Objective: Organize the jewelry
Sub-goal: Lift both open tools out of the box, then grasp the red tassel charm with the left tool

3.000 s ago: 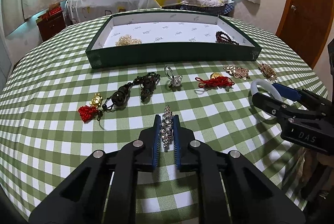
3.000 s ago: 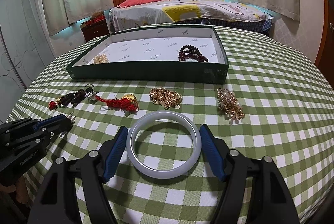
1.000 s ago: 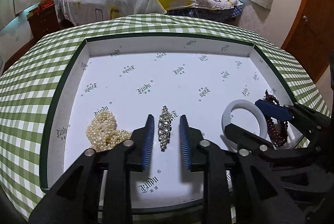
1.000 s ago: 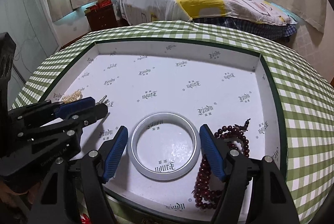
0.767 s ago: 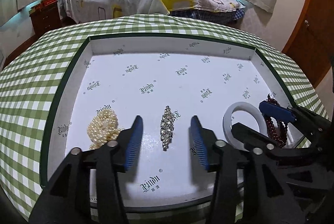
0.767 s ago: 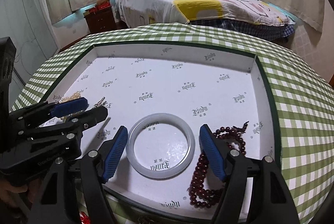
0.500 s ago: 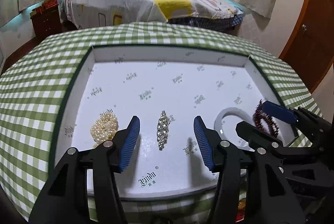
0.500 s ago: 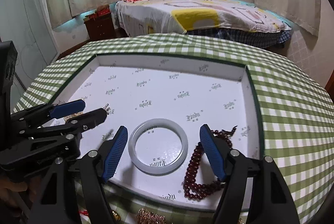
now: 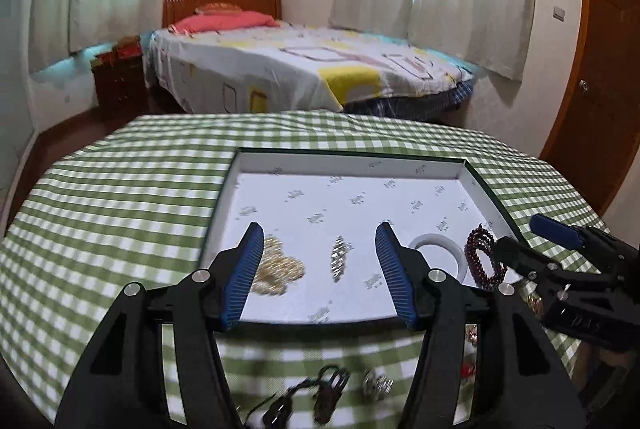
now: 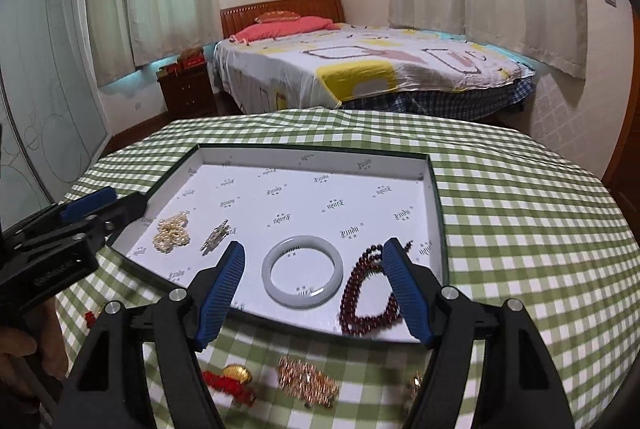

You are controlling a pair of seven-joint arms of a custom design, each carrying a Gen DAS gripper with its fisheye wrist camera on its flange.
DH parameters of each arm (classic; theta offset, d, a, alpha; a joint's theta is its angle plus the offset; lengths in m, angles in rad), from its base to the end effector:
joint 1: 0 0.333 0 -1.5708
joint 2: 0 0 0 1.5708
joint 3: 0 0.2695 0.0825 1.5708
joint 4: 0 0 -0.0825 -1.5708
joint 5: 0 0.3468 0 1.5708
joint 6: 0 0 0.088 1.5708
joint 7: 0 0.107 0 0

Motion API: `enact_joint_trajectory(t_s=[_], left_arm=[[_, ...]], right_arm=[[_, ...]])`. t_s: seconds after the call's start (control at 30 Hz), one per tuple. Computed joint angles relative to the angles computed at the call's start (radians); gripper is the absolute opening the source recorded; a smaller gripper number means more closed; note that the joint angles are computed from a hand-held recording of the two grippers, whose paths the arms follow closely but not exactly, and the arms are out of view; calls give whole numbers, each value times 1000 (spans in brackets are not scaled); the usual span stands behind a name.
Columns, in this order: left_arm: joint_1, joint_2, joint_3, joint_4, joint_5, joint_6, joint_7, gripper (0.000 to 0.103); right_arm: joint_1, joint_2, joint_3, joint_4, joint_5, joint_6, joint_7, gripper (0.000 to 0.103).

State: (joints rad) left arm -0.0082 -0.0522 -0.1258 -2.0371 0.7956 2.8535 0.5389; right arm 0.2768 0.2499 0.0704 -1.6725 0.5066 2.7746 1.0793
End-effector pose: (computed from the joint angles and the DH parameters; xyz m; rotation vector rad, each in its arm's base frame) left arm 0.5409 -0.1130 0.5252 -1.8098 1.4412 -0.8543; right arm 0.6078 0.1924 0.5224 -1.9132 1.2212 -0.4555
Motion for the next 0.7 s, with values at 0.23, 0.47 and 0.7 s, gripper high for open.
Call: enact_joint_trajectory(t_s=[0.23, 0.47, 0.7], left_arm=[[28, -176, -22, -191, 94, -10, -130, 57], [25, -293, -38, -350, 50, -38, -144, 57], [21, -327, -30, -417, -13, -41, -111, 56]], right_arm=[[-4, -120, 15, -195, 79, 101, -69, 70], [3, -209, 19, -353, 176, 182, -156, 70], [10, -241, 9, -426, 176, 181, -149, 70]])
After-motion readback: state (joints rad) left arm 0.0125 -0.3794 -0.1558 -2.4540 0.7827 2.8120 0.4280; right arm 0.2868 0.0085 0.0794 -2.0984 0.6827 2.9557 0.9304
